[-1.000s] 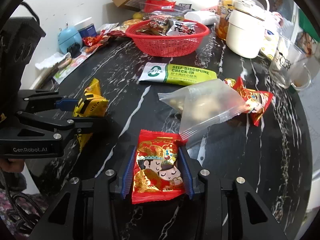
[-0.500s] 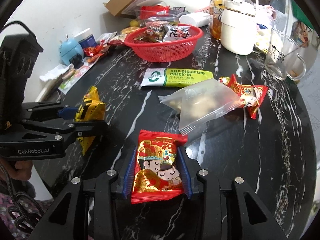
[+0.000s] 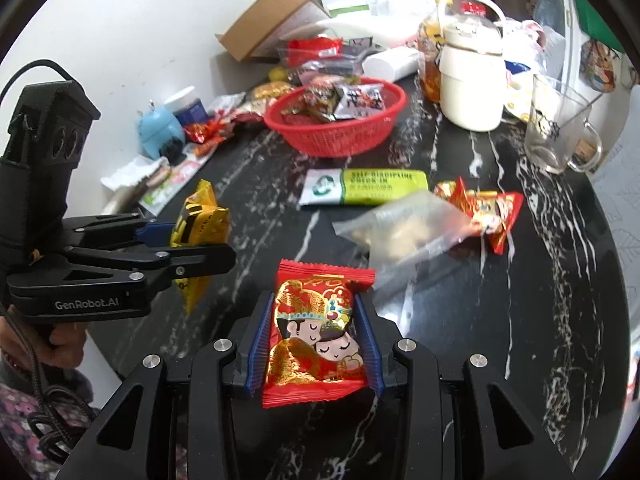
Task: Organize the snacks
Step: 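Carry the yellow and red packets with both grippers over the red basket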
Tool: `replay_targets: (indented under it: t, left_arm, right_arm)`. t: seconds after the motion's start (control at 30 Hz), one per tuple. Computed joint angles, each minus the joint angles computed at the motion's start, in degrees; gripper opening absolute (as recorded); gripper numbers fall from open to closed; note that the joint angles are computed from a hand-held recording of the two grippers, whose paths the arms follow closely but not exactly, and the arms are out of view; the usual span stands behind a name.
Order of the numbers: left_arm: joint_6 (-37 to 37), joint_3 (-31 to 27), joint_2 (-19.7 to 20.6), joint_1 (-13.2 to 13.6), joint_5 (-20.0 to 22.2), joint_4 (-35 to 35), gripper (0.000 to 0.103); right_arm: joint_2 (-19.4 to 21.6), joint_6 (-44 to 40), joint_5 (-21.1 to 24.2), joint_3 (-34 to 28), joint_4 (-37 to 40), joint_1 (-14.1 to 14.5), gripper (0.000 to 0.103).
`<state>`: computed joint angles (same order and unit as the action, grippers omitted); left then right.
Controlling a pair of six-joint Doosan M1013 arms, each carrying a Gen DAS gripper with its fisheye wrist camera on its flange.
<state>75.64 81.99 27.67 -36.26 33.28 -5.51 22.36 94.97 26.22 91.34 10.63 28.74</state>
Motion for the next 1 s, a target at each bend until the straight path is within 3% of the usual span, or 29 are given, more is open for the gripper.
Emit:
replay_targets:
  t: [0.5,1.0]
  left_arm:
    - [-1.40,-1.48,-0.93,0.57,-4.97,2.23,0.047]
    - [-3.77,-6.77,0.31,1.83,-9.89,8.56,0.047]
  right_arm:
    - [0.07,-7.51,-2.67,-3.13,3.72,-0.71,0.039]
    - [1.99,-10.48,-4.82,-9.31,2.63,-2.21,0.039]
